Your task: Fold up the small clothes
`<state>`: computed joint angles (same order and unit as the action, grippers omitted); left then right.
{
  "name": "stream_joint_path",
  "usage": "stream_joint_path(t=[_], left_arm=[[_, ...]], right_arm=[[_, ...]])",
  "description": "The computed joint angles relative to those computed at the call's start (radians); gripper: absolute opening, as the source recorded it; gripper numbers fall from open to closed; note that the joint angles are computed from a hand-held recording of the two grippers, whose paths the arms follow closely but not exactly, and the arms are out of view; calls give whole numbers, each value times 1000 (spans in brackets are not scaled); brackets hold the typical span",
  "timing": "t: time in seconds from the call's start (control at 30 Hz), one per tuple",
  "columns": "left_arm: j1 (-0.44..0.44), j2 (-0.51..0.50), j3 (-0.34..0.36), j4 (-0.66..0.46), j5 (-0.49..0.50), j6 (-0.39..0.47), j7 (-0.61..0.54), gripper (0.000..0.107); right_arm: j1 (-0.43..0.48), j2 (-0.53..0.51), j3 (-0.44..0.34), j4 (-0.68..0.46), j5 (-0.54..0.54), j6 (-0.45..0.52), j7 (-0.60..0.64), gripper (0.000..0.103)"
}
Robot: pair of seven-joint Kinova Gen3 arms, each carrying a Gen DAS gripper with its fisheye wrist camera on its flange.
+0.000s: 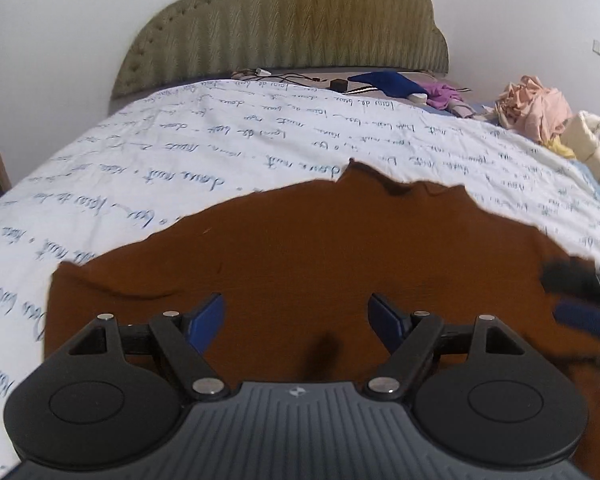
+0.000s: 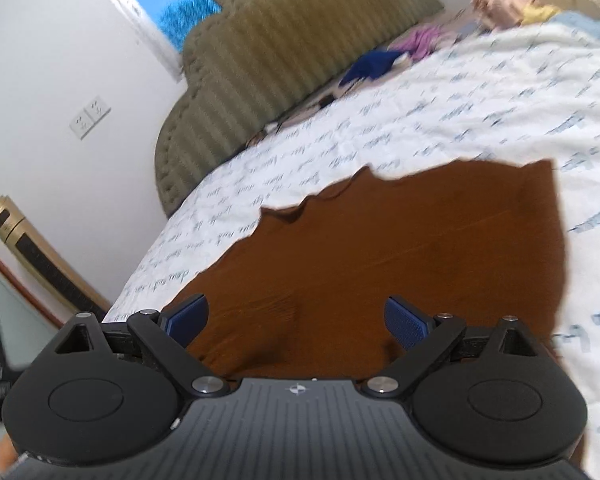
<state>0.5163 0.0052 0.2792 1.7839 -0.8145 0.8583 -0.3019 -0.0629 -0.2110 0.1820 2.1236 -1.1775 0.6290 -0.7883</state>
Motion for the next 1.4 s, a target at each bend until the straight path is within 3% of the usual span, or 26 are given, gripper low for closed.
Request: stream_joint_path(t=[0.17, 0.33, 0.53, 0.73, 0.9, 1.13, 1.27, 1.4], left_arm=[[8, -29, 27, 75, -50, 5, 136, 79], [36, 6, 49, 105, -127, 46, 215, 79], [88, 18, 41, 143, -197, 70, 292, 84], [132, 33, 44, 183, -288, 93, 381, 87], [136, 35, 36, 191, -293, 80, 387, 90], [145, 44, 32, 186, -294, 89, 377, 92], [146, 45, 29, 184, -289, 86, 367, 94], [149, 48, 28, 175, -284, 96, 356, 94]], right_arm=[[-17, 65, -45, -38, -2, 5, 5, 93], [45, 151, -43, -55, -86, 135, -43, 87], [107, 155, -72, -6, -165, 218, 8, 87], [111, 202, -110, -17, -228, 218, 28, 82], [98, 228, -144, -36, -242, 159, 22, 62], [69, 235, -169, -98, -102, 88, -54, 42], [67, 245, -173, -122, -49, 86, -102, 16], [69, 252, -180, -139, -33, 91, -100, 13]])
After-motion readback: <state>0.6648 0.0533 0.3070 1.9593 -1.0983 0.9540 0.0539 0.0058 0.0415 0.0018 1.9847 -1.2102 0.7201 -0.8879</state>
